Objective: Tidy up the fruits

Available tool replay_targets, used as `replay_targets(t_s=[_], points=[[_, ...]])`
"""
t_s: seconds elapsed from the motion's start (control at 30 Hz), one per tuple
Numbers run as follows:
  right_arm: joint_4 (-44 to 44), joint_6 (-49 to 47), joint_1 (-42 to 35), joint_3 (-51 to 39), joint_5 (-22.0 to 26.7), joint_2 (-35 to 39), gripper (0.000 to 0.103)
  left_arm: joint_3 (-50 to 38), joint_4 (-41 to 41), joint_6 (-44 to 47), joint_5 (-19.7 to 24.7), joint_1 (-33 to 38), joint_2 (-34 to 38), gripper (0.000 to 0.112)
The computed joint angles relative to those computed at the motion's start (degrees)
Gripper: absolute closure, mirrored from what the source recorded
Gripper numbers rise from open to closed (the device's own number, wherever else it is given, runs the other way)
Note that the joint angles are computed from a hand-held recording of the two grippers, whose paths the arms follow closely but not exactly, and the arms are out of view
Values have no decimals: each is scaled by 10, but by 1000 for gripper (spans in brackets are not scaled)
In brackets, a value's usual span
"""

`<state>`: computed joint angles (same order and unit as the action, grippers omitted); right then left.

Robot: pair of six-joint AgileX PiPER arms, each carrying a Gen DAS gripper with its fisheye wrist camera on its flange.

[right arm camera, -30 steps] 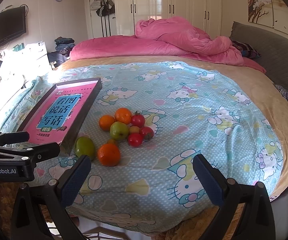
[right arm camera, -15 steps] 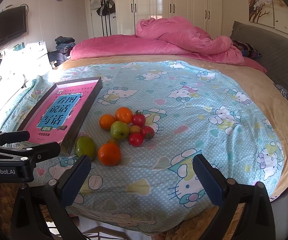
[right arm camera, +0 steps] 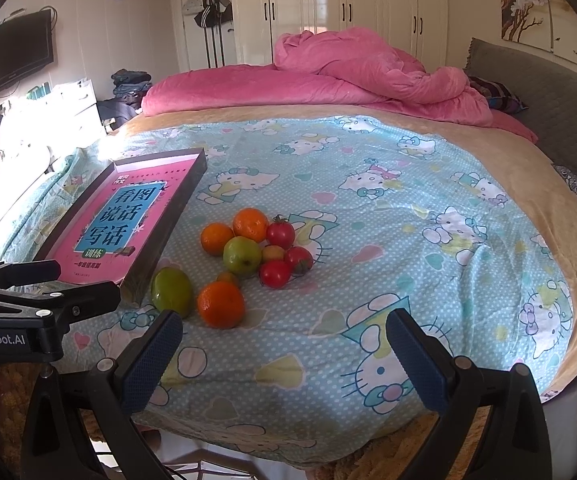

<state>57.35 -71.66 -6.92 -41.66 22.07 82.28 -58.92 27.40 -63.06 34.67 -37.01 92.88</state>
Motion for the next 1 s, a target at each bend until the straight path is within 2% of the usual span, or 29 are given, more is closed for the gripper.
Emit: replay_targets(t_s=[0.43, 0.63, 0.8, 0.9, 1.0], points=[[-8, -4, 26, -27, 1, 57, 1, -17, -103, 130, -15, 28, 21, 10], [-60, 46, 28, -54, 11, 92, 1, -46, -118, 217, -6, 38, 30, 10], [-44, 30, 37, -62, 1, 108, 1, -112, -229, 358, 4, 95, 70, 10], [-27, 8, 48, -62, -8, 114, 1, -166, -261, 398, 21, 119, 113, 11], [-15, -6, 57, -63, -12, 118, 1, -220, -304, 450, 41, 138, 157, 23]])
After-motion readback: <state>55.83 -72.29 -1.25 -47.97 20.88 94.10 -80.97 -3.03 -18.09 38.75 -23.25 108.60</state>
